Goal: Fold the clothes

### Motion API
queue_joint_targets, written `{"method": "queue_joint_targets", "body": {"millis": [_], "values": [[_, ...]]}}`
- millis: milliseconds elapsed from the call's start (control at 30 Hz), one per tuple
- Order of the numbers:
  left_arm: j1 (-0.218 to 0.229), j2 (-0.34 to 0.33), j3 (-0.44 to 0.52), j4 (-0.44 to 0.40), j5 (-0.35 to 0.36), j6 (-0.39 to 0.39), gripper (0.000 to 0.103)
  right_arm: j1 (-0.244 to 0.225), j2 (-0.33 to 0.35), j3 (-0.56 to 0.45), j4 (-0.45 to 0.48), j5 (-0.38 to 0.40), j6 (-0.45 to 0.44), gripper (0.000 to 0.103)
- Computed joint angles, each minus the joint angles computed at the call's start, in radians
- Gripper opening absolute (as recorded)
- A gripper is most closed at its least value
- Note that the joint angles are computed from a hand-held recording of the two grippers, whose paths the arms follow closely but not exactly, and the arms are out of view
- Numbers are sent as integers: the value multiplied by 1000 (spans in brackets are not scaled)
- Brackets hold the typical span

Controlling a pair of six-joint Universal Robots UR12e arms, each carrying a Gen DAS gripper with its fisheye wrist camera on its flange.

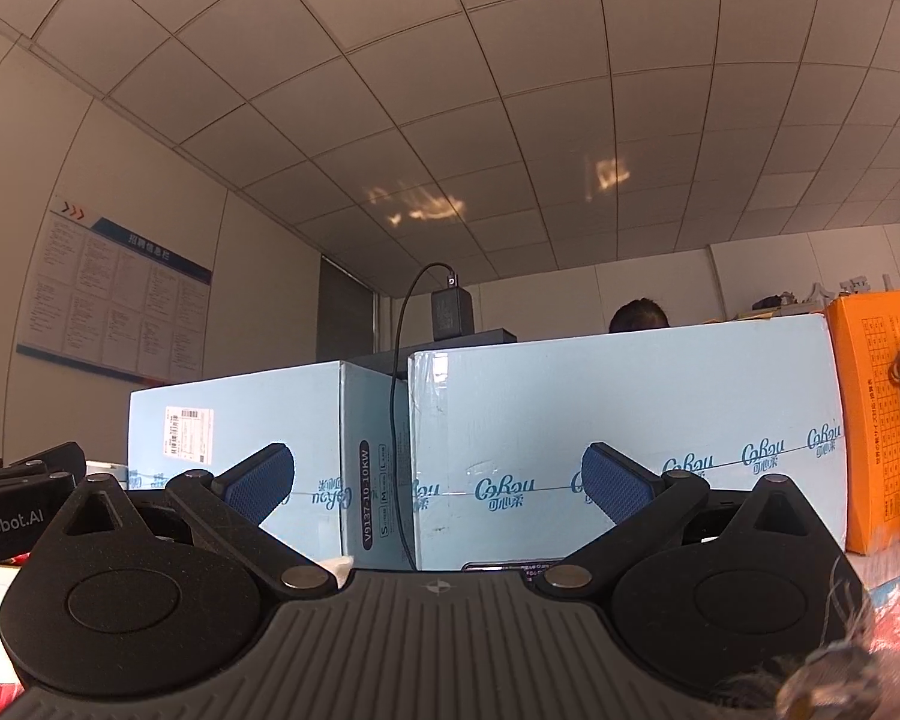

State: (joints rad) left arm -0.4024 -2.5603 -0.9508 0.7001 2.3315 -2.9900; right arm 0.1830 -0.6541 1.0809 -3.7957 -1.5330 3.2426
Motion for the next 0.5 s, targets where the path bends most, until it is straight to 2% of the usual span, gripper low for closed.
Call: {"method": "queue_joint_targets", "body": {"millis": [233,333,467,500], "values": [[-5,-13,16,65,-1,47,103,-9,92,-163,-5,-15,56,103],[-8,-21,27,97,3,72,103,-17,152,-279,9,-25,65,103],[-9,-28,34,144,-8,97,103,-16,242,-459,73,-52,74,103],[-8,-29,36,150,-18,101,103,-18,285,-547,112,-57,81,103]]}}
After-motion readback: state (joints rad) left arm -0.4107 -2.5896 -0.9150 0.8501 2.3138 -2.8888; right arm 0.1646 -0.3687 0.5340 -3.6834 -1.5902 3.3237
